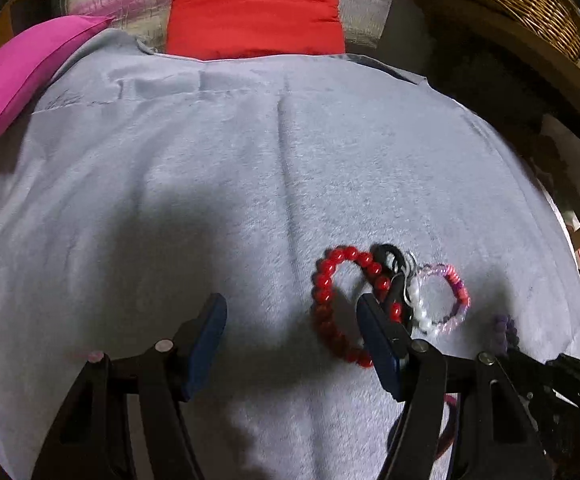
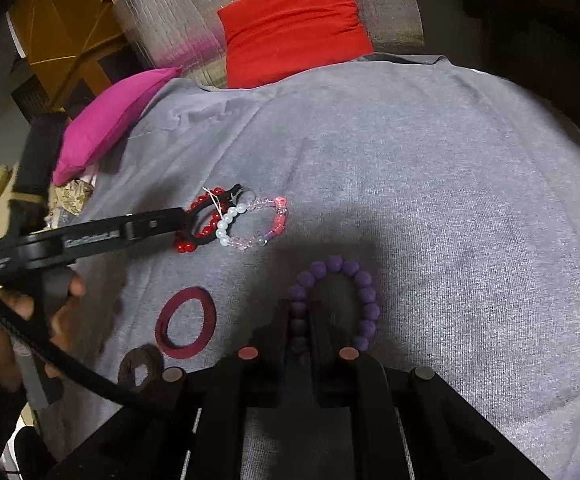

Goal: Organize jewelry
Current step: 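Grasp the purple bead bracelet with the right tool, then grasp the red bead bracelet with the left tool while the right tool lifts the purple bracelet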

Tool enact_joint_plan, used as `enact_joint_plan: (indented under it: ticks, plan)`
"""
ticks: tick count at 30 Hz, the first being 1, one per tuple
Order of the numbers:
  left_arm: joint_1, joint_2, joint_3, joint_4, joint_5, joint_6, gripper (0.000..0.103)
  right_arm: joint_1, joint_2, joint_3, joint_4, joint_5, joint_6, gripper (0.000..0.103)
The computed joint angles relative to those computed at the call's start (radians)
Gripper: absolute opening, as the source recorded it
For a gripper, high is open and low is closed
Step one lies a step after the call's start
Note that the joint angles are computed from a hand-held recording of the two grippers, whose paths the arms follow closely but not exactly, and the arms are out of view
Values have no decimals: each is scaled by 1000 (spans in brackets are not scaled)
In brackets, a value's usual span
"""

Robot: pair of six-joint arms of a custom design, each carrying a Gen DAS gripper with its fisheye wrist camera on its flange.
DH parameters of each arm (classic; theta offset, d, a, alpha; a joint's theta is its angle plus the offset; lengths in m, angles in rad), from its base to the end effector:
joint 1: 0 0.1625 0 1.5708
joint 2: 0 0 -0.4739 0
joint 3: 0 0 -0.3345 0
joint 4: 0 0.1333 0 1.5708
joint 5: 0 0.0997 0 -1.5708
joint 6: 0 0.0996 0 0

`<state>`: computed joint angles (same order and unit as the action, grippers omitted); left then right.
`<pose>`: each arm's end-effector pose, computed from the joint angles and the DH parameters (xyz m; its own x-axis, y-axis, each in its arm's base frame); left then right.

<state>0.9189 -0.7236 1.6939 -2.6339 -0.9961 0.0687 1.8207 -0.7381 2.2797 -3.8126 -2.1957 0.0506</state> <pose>-0.2461 -0.6314 0.1263 -0.6547 0.5224 -0.5463 0.6506 0.7574 -0.0553 0.1935 -0.4549 0.1495 -0.8875 0.2020 0.4142 -0.1444 0.7317 -0.6662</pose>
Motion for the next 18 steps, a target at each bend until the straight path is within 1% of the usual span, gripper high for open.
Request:
enact_joint_plan:
  ticks: [1,2,3,4,5,7,8,9,12,18]
  plan:
    - [-5,8,-5,7,25,2,68,0,0,2,-2,2,1,10]
    - [-11,24,-15,25,66,0,68,-1,0,4,-3,3,2,10]
    - [-11,34,-24,41,82,0,68,-1,0,5,-3,5,3,10]
    - [-13,37,-21,34,93,8,63,-1,-1,7,-6,8,3,10]
    - [-17,35,-9,13,106,17,56,-2,-1,5,-5,10,1,10]
    - [-21,33,-14,29,114,16,20,0,-1,7,-11,10,-1,10]
    - [-25,33,-18,42,128,12,11,0,-1,7,-11,11,-1,10]
    - [-27,32,-20,50,138,12,9,1,-1,8,-13,12,0,10]
    - [-23,20,-14,61,136,20,9,2,-3,10,-16,12,1,10]
    - [-15,-50,54,15,147,14,9,14,-3,15,-43,6,0,10]
